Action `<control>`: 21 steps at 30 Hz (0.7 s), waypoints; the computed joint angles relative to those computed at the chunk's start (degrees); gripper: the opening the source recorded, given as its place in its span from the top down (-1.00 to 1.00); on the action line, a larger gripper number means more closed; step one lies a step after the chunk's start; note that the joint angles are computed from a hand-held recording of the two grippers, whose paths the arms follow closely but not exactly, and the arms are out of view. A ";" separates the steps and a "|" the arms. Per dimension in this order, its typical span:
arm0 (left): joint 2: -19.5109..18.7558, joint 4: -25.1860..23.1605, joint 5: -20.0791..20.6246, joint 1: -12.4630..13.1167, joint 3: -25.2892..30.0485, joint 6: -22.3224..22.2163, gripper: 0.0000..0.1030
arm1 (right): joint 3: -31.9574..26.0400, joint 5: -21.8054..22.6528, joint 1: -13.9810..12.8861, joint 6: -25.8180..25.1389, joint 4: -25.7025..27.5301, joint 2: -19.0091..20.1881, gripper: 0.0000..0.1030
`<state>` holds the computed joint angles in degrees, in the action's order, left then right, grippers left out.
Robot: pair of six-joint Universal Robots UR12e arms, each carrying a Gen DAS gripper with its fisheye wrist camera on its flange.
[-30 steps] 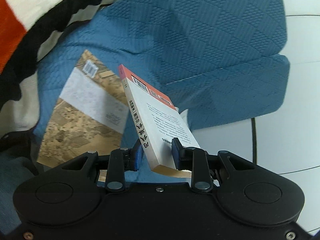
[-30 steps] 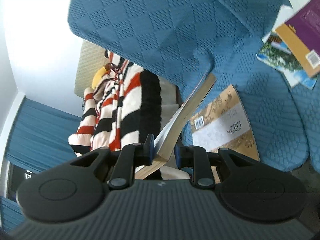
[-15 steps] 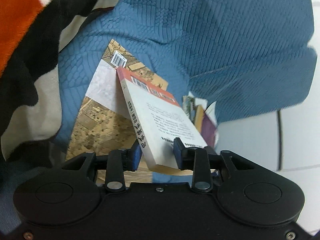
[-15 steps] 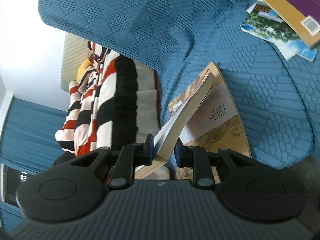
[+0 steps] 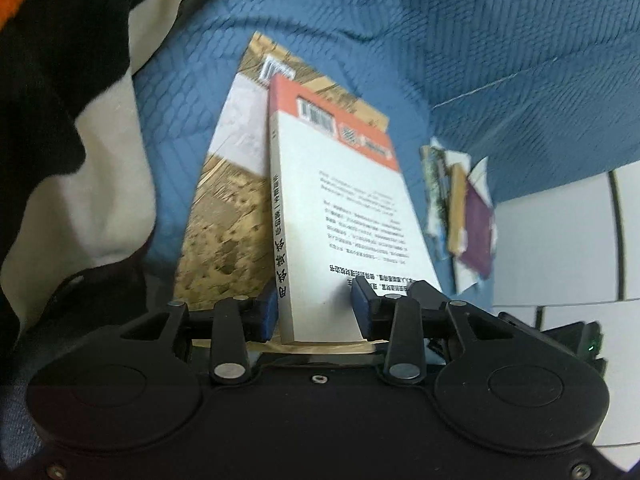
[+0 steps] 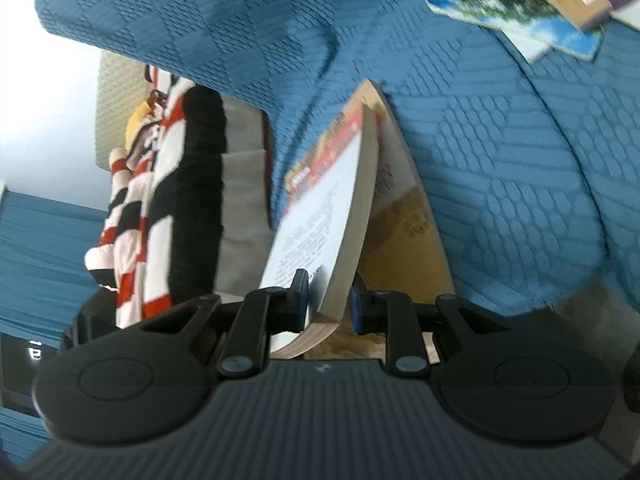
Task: Organize objects
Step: 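Lower the white book onto the tan paperback and open the left gripper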
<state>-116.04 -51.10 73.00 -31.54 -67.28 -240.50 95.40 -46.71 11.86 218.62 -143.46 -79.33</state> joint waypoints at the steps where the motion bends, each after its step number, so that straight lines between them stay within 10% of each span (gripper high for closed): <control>1: -0.08 -0.68 -0.06 -0.04 0.06 0.16 0.29 | -0.02 -0.18 0.05 -0.50 0.86 -0.01 0.53; 21: -1.26 -12.42 6.19 -2.01 5.46 5.50 0.17 | -0.75 -7.40 1.23 -8.56 13.55 -2.13 0.42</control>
<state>-117.30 -63.52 79.19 -33.55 -61.82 -235.00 94.65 -54.11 13.10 210.06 -129.90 -81.46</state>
